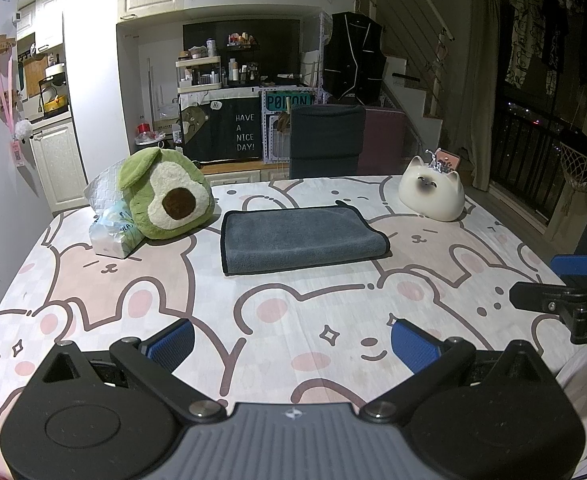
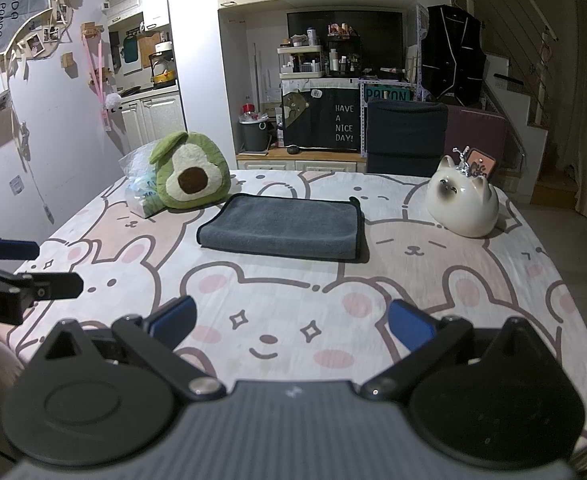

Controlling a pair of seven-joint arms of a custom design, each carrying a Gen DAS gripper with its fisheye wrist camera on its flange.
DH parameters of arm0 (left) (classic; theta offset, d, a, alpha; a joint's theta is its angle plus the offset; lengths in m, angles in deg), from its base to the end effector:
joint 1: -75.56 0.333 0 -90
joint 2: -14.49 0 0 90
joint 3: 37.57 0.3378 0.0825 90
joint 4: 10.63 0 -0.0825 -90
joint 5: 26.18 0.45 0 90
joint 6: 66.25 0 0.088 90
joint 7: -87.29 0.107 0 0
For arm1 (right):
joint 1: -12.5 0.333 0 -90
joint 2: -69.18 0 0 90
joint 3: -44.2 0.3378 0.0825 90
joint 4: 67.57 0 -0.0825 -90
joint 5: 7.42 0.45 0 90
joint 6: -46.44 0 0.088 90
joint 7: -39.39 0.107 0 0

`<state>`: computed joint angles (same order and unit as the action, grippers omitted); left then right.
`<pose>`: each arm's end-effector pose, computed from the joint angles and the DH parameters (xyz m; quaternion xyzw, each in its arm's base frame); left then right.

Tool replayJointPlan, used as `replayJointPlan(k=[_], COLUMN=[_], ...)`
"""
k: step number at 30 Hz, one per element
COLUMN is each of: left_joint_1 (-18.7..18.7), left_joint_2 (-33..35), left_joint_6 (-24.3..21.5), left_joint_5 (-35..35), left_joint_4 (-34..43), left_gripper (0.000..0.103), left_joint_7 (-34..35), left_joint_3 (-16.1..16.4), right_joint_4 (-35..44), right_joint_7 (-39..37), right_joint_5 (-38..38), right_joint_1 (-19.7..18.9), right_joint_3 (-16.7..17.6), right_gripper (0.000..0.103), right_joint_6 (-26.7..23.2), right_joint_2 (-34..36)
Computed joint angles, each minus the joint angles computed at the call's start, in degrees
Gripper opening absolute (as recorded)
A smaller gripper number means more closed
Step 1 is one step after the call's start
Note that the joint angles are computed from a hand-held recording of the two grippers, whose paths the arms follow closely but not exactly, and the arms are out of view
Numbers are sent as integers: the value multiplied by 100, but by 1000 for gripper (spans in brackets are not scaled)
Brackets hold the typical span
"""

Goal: Fold towel

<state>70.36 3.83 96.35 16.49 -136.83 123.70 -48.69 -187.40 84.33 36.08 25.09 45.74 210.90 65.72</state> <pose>0.5581 -0.2057 0.5364 -0.6377 0.6291 -0.3152 0.3135 0.6235 0.1174 0.5295 -0.7421 0.5004 -0.2134 0.3915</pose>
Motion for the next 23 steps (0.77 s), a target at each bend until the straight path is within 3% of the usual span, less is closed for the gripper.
replayJointPlan(k=[23], left_joint_1=[21], left_joint_2=[-60], left_joint_6=[2], left_joint_5=[-111], left_joint_4=[-79], left_gripper=[103], left_joint_7=[109], left_joint_3=[43], right_joint_4=[-23], right_joint_7=[-41], right_joint_5=[78], right_joint_1=[26], right_joint_3=[-1], right_gripper=[103], right_joint_6=[10], right_joint_2=[-16])
